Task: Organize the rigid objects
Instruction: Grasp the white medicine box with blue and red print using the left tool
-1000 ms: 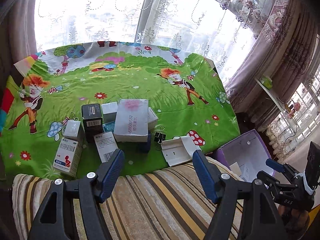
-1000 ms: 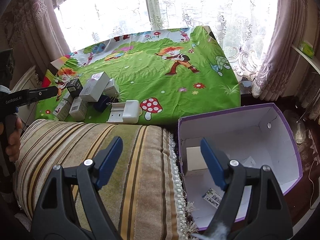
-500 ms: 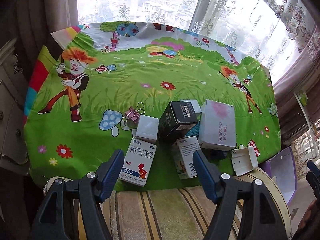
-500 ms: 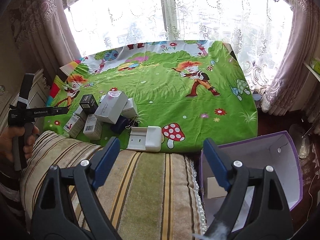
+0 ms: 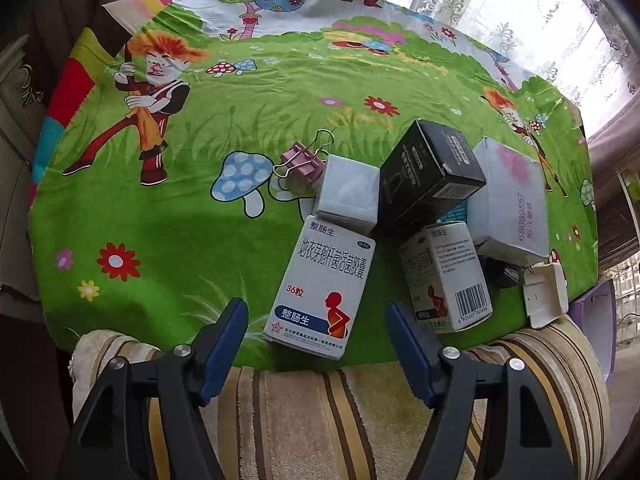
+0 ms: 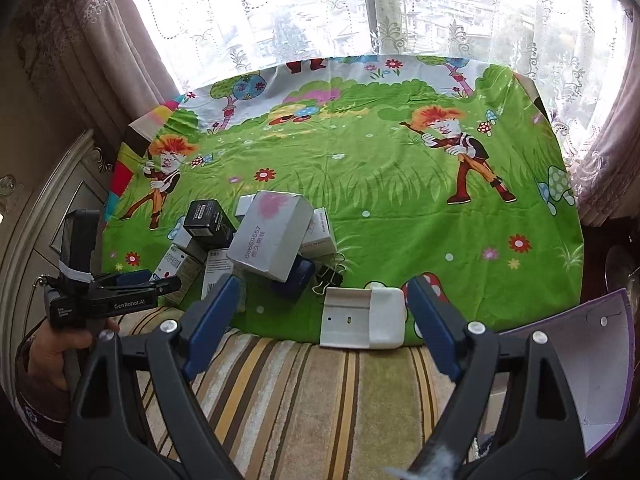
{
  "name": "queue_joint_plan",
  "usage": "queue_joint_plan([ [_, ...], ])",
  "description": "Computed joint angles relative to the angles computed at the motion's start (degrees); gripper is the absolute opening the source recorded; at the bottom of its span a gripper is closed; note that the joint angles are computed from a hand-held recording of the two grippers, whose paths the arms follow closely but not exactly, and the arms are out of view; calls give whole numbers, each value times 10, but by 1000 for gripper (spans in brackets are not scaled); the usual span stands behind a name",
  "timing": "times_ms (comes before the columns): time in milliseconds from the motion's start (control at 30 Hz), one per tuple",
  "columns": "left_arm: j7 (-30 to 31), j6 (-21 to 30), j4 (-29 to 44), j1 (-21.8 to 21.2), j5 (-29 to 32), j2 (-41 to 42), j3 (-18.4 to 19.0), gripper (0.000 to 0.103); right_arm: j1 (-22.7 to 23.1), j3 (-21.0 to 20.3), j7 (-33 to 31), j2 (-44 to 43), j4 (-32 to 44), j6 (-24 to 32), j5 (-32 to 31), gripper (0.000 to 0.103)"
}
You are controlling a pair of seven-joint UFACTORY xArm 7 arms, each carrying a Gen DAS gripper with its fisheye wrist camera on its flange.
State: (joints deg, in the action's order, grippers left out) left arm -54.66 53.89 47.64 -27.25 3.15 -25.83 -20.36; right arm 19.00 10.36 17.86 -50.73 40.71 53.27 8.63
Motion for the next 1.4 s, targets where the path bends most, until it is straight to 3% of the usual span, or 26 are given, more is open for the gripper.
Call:
queue_joint_plan([
  [133,11,-8,-7,-5,-14,7,8,68,2,14,28,54,15,-14,15,88],
  [300,16,-7,-6,-7,-15,17,7,46,6,43,61,116,41,-24,-5,88],
  [567,-43,-23,-32,6,30,-37,-21,43,16,78,118,188,70,-40,-64,88],
  [733,-68,-65,-71,11,32,-93,-21,43,8,97,181,216,81,-48,-114,88],
  [967,-64,-104,-92,14,13,-103,-16,43,11,118,236,254,112,-33,-194,88],
  [1400,-59,-121,-108,15,-2,-117,-13,43,42,124,279,333,166,20,-291,88],
])
